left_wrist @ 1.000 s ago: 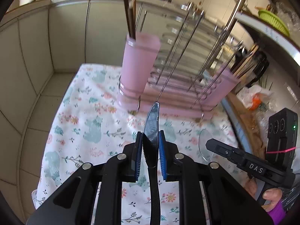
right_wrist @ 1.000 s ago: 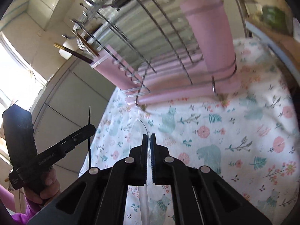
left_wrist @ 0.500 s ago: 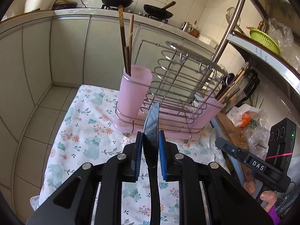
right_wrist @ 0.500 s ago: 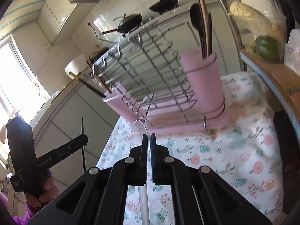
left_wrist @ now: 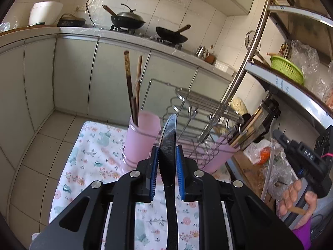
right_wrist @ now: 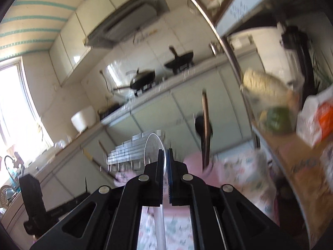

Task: Organize utensils
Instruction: 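Lift the knife with the left tool while the right tool lifts the spoon over the cups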

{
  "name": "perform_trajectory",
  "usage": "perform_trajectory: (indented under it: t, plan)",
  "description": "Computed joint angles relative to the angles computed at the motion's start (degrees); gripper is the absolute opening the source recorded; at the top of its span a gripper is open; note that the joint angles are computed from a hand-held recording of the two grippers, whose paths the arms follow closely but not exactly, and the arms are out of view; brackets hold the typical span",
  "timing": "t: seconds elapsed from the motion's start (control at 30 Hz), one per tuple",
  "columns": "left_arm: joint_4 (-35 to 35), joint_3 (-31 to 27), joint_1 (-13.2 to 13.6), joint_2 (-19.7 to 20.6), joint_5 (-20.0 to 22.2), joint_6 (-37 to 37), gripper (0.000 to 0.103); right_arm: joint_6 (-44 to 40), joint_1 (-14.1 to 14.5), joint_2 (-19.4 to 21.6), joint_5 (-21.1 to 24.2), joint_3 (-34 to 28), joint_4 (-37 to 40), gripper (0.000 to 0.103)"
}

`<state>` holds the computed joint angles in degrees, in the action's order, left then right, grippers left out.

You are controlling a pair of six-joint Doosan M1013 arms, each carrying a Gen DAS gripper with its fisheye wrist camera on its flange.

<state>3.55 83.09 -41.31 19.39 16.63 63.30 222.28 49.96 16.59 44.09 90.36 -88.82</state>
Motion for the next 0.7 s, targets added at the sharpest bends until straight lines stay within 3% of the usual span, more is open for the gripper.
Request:
perform_trajectory:
  t: [0.33, 0.7]
  plan:
    - [4.3, -0.2, 0.4, 0.2, -3.3, -5.3, 0.016, 2.9, -1.1, 0.8, 5.4, -1.5, -9.1, 0.003]
    - [9.7, -1.0, 1.1, 0.8, -6.8, -11.5, 0.016, -3.2, -2.0, 4.2, 11.9, -5.0, -12.4, 0.003]
